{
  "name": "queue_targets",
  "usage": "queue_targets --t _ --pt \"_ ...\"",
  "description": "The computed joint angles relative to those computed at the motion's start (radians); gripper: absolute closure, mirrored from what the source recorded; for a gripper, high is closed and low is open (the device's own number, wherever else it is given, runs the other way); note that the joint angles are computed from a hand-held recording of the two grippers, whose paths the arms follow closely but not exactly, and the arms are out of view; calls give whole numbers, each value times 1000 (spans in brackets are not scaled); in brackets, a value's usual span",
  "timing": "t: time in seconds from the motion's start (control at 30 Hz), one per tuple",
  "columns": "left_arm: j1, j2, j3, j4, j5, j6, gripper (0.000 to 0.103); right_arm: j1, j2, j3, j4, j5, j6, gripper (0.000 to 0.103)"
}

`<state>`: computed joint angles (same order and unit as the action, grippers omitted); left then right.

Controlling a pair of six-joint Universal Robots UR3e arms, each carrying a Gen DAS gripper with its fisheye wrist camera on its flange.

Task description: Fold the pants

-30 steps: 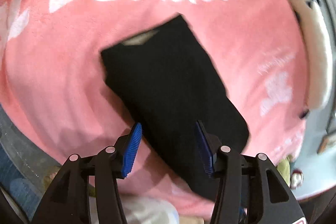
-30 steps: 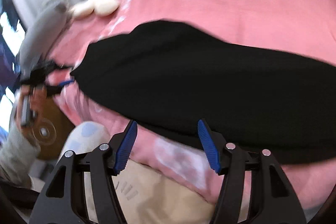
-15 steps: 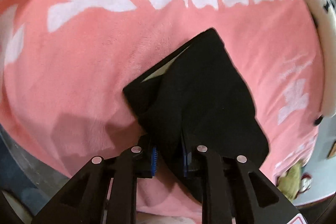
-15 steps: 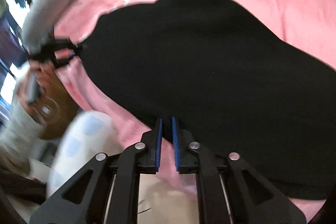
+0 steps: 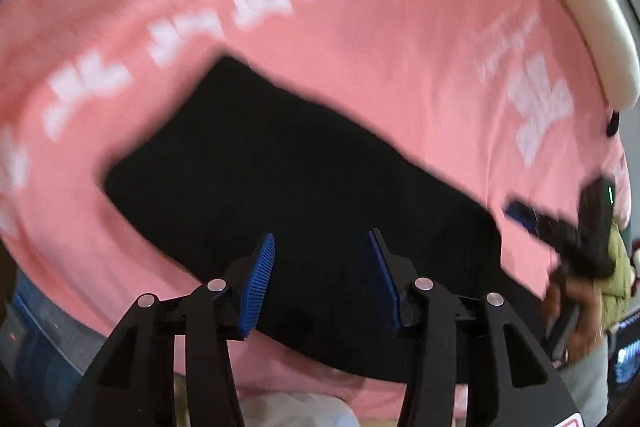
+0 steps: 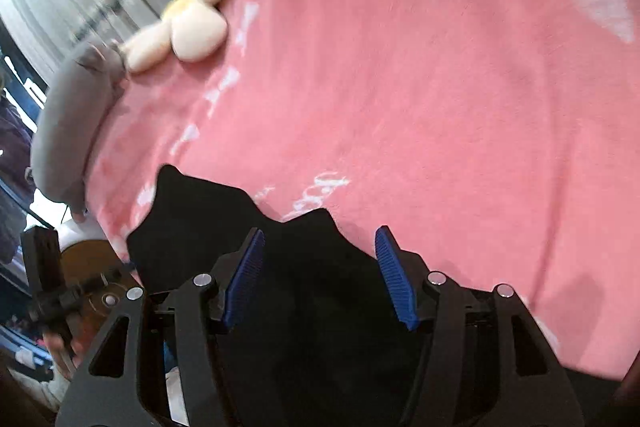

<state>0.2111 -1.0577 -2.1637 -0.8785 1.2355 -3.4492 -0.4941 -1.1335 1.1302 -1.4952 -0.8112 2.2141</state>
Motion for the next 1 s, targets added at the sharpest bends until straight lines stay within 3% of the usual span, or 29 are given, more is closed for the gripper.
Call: queue_targets --t 0.03,0.1,0.2,0.27,0.33,0.4,0.43,0.57,0.6,0.67,0.73,0.8,0.83,0.87,0.93,0.97,1.0 --pt "-18 -38 -13 21 -7 -10 58 36 46 -50 23 -17 20 46" --pt "-56 -106 -39 75 2 -32 58 90 115 -109 67 -50 3 64" --pt "-157 -160 -24 149 124 -51 58 178 83 50 -269 -131 73 72" --pt "-201 -201 8 160 184 -57 58 199 109 86 -448 -149 166 72" --pt "-205 -214 21 157 192 -62 58 170 55 187 -605 -108 257 70" --pt "-168 -180 22 133 152 -42 58 85 -63 346 -684 15 266 66" --pt "-160 -179 26 135 143 -42 58 13 -163 446 -640 87 190 66" --pt "-145 -204 74 154 132 -55 56 -175 -417 675 -395 87 -138 69" --pt "-165 -238 98 166 151 -72 56 -186 -429 708 -387 55 -158 70" --pt "-224 -320 165 185 179 -124 56 -186 -392 804 -614 -85 -92 72" --pt "-261 -352 200 196 166 -154 56 -248 -375 843 -742 -130 -23 70" --pt "-323 -377 241 194 186 -164 55 -386 -416 831 -612 -35 -76 70" --pt "-365 -396 260 201 221 -172 50 -455 -433 819 -527 2 -134 70" --pt "-432 -444 309 199 285 -185 47 -487 -430 816 -526 -14 -165 70" --pt "-517 -503 360 187 358 -191 43 -532 -377 815 -663 -133 -205 74" --pt "-536 -517 370 181 364 -194 43 -586 -353 796 -633 -112 -243 83" --pt "-552 -530 380 172 361 -199 43 -669 -331 736 -520 -66 -273 81"
